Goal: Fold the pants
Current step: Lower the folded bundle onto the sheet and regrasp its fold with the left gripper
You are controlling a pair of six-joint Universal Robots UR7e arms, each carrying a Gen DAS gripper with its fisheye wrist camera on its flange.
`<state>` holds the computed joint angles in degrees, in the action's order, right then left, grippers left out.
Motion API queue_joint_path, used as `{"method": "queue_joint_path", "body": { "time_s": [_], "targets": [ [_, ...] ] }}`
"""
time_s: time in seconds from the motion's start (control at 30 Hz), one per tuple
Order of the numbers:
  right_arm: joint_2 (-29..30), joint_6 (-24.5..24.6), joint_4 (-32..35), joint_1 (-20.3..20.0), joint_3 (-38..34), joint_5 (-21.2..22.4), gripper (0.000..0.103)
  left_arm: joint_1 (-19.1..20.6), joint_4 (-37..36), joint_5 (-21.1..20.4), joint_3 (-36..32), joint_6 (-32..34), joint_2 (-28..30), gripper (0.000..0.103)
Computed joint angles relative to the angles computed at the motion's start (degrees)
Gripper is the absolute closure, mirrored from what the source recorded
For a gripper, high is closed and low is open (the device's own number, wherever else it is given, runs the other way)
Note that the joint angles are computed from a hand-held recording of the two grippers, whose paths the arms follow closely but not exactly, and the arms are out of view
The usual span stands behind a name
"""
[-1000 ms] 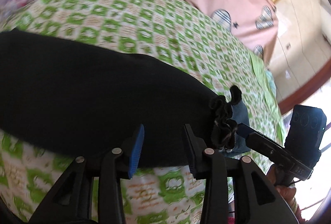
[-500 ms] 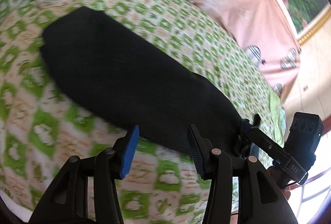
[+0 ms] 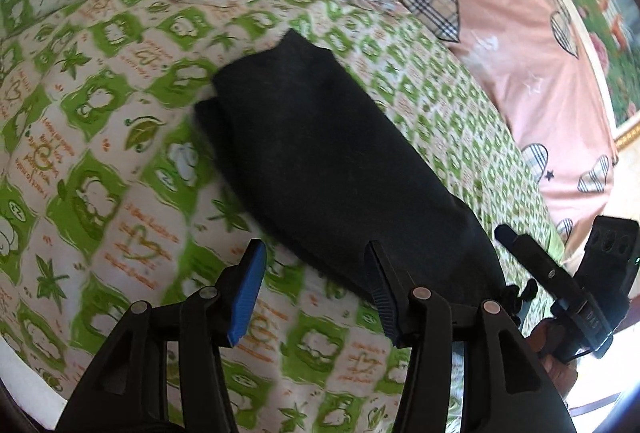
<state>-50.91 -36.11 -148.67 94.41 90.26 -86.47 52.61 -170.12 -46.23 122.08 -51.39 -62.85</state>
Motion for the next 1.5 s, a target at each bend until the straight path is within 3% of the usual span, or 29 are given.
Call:
{"method": "queue_joint_path", "body": {
  "time_s": [0.3, 0.43, 0.57, 0.93, 1.03, 1.07, 1.1, 1.2, 1.3, 1.5],
  "targets": [
    [7.5, -1.7, 7.5, 2.8, -12.0, -0.6, 0.046, 1.7, 1.9, -1.0, -1.1, -1.4, -1.0, 0.050],
    [11.6, -1.3, 12.2, 3.5, -18.1, -0.6, 0.045, 2.4, 4.2, 0.8, -2.3, -3.3, -0.7, 0.050],
    [16.1, -2.2, 17.5, 4.4, -24.3, -1.6, 0.045, 3.6, 2.5, -0.1, -2.5, -3.8, -0.4, 0.050],
    [31.3, -7.5, 42.6, 6.4, -49.7, -5.2, 0.045, 5.4, -3.0, -0.5, -2.9, -1.2, 0.9, 0.052],
    [34.7, -8.3, 47.2, 6.7, -55.4, -6.5, 0.045, 5.7, -4.2, -0.2, -3.3, -1.6, 1.5, 0.056],
    [35.7, -8.6, 48.6, 6.8, -56.9, -6.8, 0.047, 5.7, -3.7, 0.2, -3.5, -1.6, 1.6, 0.063],
    [36.4, -9.1, 49.6, 6.9, -57.8, -7.0, 0.058, 5.6, -2.7, 1.1, -4.0, -1.8, 1.8, 0.071],
    [35.5, -9.9, 46.8, 7.3, -55.3, -8.1, 0.071, 5.9, -6.1, 1.4, -3.6, -0.9, 2.3, 0.083],
    [33.5, -10.3, 44.1, 7.3, -51.9, -7.2, 0.078, 5.5, -7.2, 1.2, -3.5, -0.8, 2.5, 0.088],
    [27.4, -10.1, 38.7, 6.9, -44.1, -2.4, 0.082, 2.0, -4.2, 5.2, -4.9, 1.4, 2.4, 0.089]
  ]
}}
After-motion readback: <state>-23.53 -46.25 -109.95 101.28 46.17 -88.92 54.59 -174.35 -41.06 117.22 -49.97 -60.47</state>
